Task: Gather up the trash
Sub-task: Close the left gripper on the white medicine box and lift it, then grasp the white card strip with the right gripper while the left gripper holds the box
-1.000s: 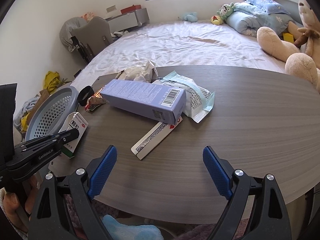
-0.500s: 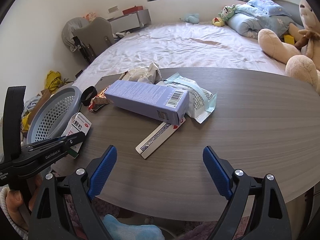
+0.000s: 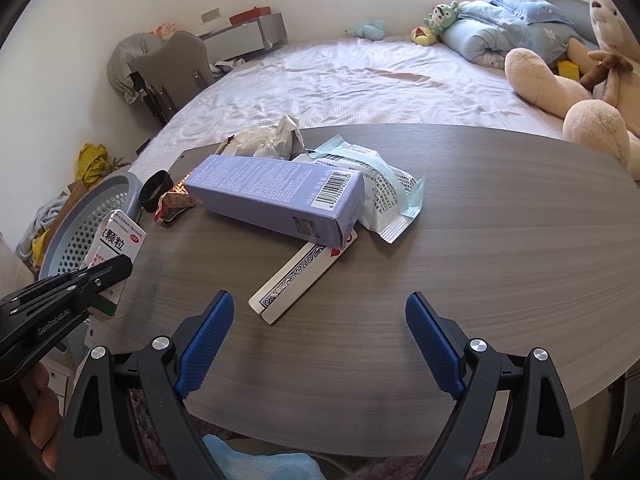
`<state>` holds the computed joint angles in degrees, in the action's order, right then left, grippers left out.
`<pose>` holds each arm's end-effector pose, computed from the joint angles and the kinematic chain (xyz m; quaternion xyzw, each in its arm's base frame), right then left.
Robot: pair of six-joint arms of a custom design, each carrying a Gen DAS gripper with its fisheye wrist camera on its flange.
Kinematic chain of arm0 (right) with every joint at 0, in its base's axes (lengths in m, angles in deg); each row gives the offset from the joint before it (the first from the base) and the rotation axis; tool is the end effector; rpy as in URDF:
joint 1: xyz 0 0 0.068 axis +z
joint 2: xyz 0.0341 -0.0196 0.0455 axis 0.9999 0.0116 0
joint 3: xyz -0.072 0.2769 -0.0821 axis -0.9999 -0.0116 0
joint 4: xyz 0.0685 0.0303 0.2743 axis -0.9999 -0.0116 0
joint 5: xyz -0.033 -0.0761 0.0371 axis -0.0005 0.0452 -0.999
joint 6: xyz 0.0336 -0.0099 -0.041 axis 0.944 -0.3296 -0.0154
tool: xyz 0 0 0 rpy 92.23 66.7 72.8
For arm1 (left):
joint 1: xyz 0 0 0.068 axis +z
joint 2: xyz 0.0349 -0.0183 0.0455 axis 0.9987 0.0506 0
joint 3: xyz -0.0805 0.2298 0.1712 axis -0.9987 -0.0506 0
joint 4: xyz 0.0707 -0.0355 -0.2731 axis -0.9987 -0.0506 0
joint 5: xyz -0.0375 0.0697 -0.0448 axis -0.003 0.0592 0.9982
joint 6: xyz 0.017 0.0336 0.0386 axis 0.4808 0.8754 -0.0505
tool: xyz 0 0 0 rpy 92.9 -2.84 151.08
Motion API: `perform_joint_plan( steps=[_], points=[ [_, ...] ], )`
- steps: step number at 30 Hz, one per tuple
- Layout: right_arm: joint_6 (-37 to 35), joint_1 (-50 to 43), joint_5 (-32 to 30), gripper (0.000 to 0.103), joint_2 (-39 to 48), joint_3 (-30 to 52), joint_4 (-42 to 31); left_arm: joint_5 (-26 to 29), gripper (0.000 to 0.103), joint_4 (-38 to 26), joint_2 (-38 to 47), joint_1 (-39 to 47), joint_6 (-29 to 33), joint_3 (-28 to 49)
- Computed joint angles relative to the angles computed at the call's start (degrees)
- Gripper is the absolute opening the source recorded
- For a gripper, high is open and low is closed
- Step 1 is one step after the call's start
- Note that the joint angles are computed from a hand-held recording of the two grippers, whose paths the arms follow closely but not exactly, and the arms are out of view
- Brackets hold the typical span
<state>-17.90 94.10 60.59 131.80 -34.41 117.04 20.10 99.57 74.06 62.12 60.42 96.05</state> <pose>0.3039 0.0313 0.0302 -0.0420 0.9411 0.0998 0.3204 0.2944 -0.1292 0.0572 -0.0299 0.9490 -0.0393 0.3114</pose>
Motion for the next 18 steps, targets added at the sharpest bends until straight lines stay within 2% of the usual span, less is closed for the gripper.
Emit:
perform_joint_plan(
  steps=[6, 9, 14, 18],
  points=[
    [2.5, 3.4, 7.0, 0.086, 3.8, 5.9, -3.8, -1.9, 0.001, 0.7, -1.5, -1.3, 1.3, -1.0],
    [1.7, 4.4, 9.9, 0.080, 5.3, 8.2, -6.6, -1.8, 0.001, 1.0, -1.9, -1.4, 1.5, -1.3],
    [-0.5, 1.7, 10.3, 0.076, 4.6, 5.9, -4.5, -1.2, 0.001, 1.2, -2.0, -0.8, 1.4, -1.7],
    [-2.6, -3.2, 7.7, 0.072, 3.8, 4.4, -4.4, -1.1, 0.001, 1.5, -2.0, -0.8, 1.3, -1.9]
  ],
)
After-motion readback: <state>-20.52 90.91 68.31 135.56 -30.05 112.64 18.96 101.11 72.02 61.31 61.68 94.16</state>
